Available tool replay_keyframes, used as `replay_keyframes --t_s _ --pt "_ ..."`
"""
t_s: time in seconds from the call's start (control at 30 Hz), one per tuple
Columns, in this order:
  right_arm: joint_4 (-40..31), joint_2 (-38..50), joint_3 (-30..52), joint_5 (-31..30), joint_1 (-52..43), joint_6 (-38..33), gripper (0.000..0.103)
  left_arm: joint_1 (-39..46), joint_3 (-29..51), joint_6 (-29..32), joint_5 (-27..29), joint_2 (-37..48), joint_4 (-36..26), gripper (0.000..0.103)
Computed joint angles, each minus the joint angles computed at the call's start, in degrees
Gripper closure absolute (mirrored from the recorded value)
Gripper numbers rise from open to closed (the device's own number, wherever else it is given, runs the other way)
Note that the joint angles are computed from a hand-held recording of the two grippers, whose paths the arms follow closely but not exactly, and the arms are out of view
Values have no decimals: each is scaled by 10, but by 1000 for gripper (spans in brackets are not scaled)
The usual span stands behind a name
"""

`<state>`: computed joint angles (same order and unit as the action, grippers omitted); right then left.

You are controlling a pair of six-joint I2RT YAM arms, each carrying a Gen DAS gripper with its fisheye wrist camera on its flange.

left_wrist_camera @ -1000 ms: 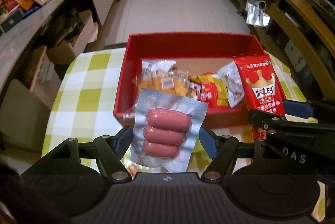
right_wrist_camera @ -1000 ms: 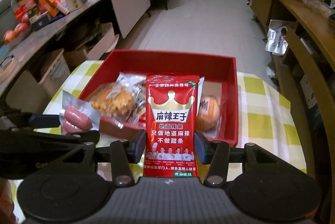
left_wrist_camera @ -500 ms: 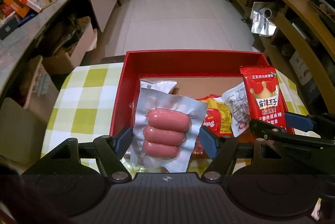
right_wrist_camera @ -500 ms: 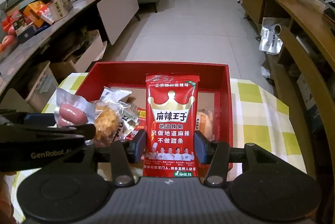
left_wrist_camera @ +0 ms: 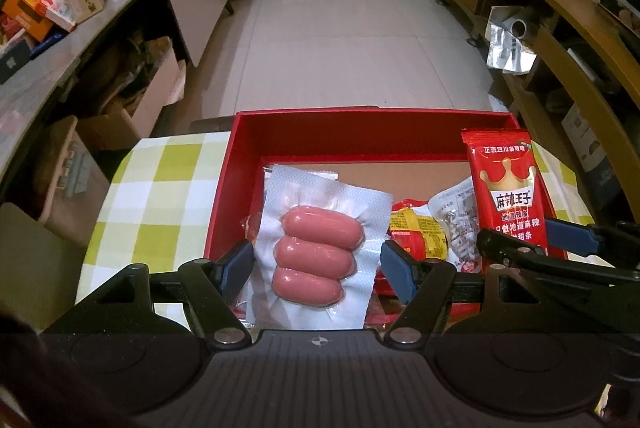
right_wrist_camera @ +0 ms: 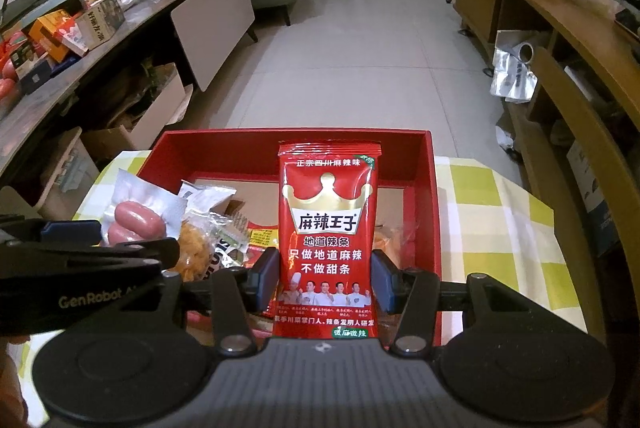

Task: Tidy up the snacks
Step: 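Lower the sausage pack and red packet into the box and open both grippers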

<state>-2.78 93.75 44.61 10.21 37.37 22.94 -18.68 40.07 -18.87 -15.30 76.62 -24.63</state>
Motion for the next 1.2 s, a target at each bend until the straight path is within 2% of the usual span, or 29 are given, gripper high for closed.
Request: replay_keyframes --t_s 0.77,0.97,1.2 --pt "27 75 34 5 -12 -25 48 13 15 -2 -1 79 43 27" --pt "32 85 39 12 -13 -27 44 13 15 -3 -7 84 45 26" --pt "37 87 37 14 -16 -23 40 21 15 -3 -4 81 44 18"
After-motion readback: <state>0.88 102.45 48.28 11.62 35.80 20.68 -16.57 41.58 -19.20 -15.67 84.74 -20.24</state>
